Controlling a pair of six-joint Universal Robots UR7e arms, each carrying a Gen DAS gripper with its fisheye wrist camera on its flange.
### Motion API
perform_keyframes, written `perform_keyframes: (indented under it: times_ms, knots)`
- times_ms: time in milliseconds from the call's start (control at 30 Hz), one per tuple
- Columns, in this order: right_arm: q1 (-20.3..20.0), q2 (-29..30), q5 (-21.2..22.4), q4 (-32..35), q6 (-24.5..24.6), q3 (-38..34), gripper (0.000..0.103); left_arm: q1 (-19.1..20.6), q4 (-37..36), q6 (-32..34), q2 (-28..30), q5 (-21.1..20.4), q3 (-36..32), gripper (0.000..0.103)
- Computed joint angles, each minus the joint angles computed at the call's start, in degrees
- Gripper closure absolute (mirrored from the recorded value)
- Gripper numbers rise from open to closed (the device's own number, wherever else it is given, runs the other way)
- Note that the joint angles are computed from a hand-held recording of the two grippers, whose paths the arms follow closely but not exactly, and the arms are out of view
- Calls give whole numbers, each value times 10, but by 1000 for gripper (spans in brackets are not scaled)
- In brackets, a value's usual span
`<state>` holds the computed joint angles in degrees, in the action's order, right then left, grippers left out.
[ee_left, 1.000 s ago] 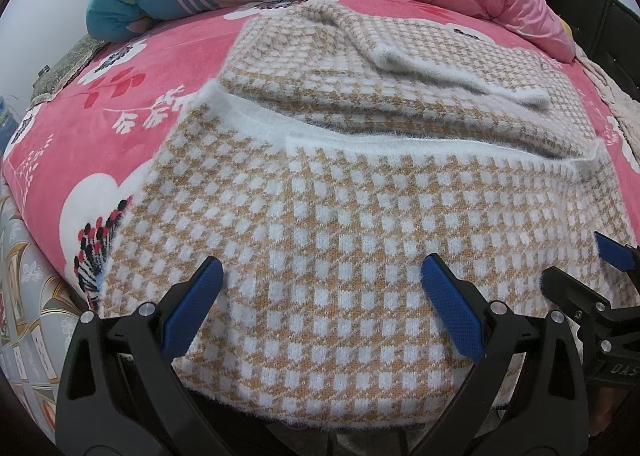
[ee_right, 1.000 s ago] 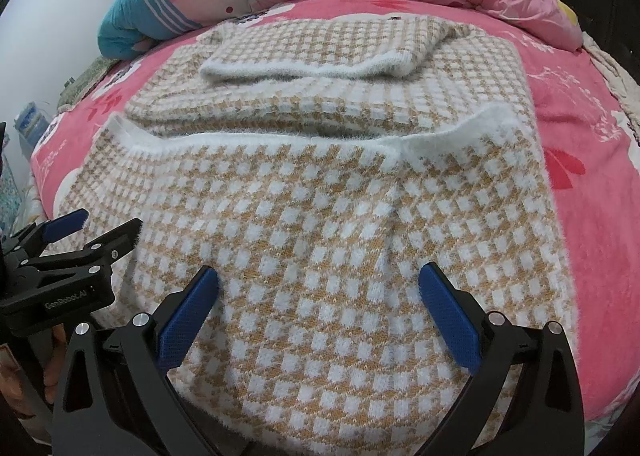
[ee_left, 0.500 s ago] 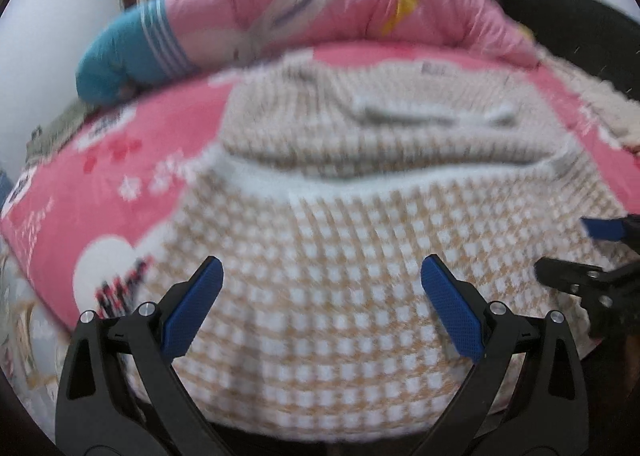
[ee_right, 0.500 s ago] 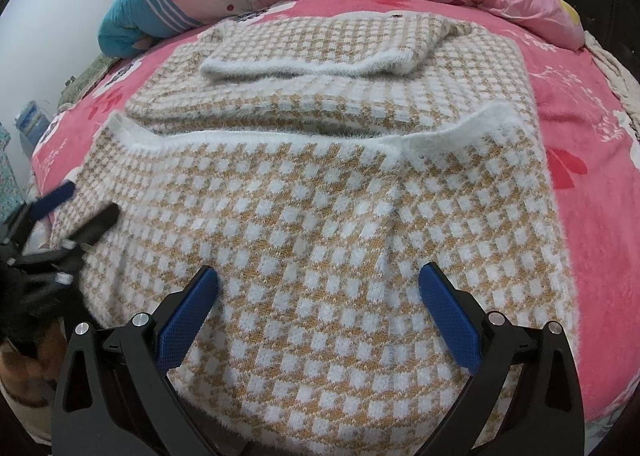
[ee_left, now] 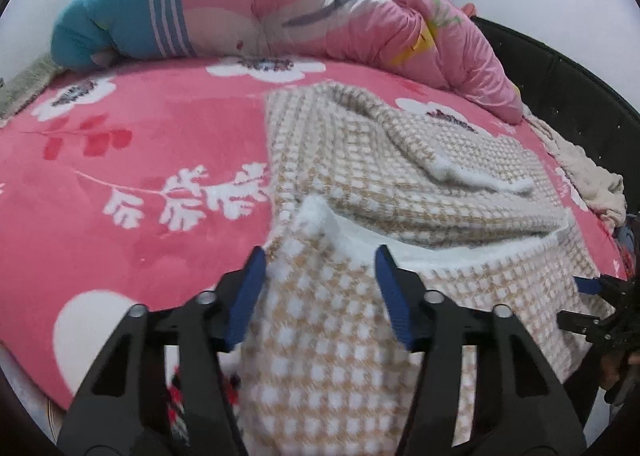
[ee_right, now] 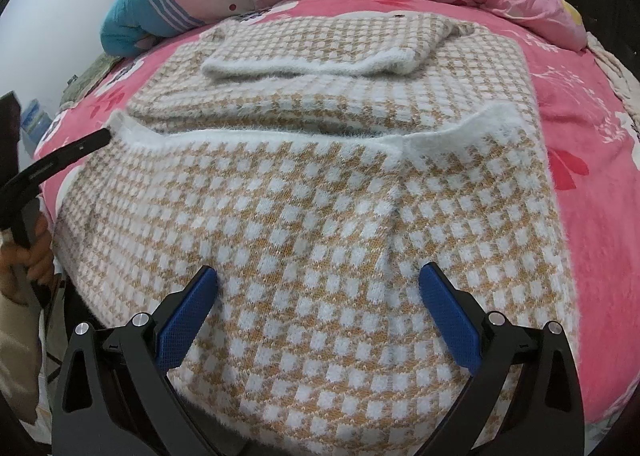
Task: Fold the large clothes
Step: 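Reach both tools to the coat's fuzzy side edge and pinch it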
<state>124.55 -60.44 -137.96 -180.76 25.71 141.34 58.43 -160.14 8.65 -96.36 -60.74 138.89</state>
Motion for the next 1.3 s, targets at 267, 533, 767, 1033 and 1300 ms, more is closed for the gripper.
perform_keyframes:
  times_ms: [267,533,767,1033,1300]
  knots:
    - [-2,-1,0,1,-2,-2,6,0,21,10,-35,-101,5,65]
    - [-2,-1,2,0,-5,-1,6,37,65,-32,16,-94,-40,65]
    - [-3,-1,6,-4,-7,1,6,79,163,-40,33,-189,-95,62]
    - [-3,-7,14,-11,-16,6,6,21,152,-73,13,-63,-41,66]
    - [10,-117,29,-78,-2,80,6,-51,104,-89,20,62,10,64]
